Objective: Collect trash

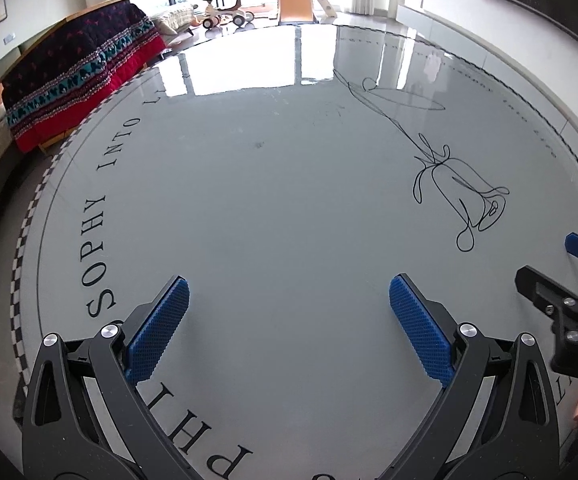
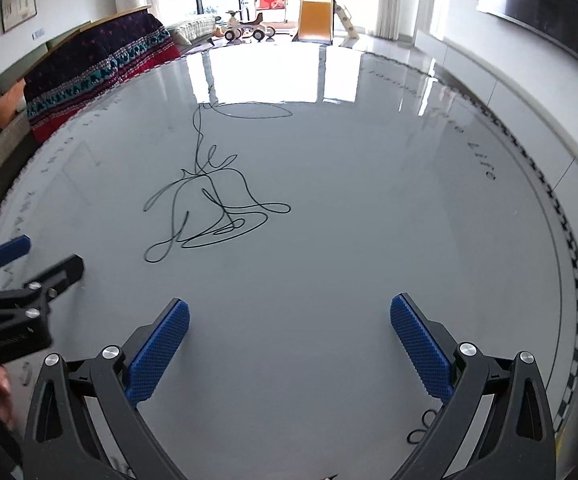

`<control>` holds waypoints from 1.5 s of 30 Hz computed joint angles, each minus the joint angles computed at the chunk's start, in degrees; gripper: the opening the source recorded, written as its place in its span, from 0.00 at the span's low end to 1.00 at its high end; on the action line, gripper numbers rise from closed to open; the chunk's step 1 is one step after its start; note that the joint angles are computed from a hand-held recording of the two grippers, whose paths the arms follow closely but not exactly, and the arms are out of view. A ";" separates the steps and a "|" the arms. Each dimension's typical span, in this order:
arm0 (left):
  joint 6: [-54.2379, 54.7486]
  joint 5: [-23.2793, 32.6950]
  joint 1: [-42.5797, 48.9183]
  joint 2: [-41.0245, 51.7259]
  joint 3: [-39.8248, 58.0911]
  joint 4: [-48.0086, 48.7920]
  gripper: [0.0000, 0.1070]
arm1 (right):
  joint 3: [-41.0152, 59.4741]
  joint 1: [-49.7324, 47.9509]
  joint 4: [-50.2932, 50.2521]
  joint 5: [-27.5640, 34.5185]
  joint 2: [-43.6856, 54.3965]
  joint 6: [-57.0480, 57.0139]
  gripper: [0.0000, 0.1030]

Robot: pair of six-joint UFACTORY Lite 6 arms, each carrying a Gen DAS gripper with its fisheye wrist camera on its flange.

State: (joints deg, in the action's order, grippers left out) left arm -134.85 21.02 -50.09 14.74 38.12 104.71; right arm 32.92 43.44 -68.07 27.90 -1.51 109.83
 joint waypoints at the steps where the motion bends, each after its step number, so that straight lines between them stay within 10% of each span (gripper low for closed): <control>1: -2.99 -0.91 1.61 0.06 -0.28 3.77 0.91 | -0.34 -0.04 -1.37 -0.04 -0.05 1.62 0.98; 45: -4.96 -1.01 2.37 0.37 -0.45 6.45 0.91 | 0.52 -0.72 -0.82 0.05 0.59 0.64 0.98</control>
State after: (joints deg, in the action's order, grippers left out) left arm -139.81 20.01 -47.72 15.11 37.67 111.16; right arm 33.44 42.71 -68.90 27.95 -0.93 110.47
